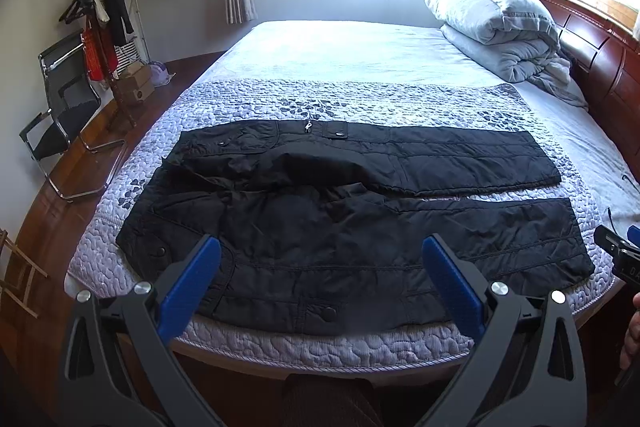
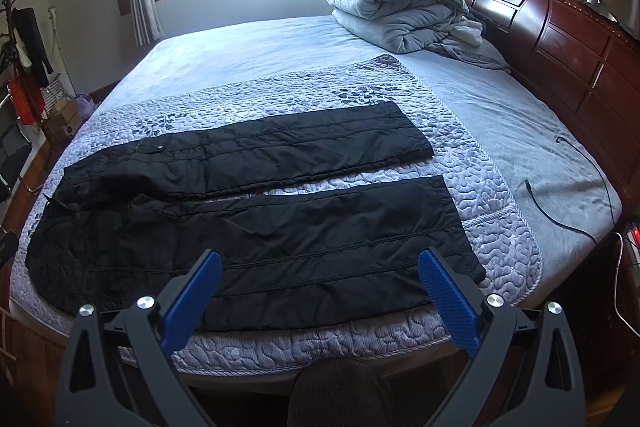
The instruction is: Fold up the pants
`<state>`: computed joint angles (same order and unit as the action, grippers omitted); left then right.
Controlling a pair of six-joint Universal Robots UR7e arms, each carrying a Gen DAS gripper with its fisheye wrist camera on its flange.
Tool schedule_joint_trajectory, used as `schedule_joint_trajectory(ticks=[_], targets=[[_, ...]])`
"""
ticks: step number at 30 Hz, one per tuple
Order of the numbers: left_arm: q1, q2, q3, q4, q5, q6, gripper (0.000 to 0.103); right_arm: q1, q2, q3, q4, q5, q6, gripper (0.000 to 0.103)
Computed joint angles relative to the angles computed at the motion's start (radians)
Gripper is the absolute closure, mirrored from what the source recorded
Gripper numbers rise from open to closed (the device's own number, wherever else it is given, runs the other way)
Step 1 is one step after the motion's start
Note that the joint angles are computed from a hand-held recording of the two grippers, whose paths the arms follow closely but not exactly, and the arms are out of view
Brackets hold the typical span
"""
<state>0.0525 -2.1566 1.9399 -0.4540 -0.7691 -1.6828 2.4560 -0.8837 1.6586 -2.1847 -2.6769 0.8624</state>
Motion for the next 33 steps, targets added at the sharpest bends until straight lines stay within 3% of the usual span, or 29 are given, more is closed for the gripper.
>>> schedule_joint_trajectory(ticks=[33], targets=[[0.023,-0.005,0.012,-0.026,0.013,0.032,0.002,-0.009,0.000,0.007,-0.012,0.001,-0.011,0.003]])
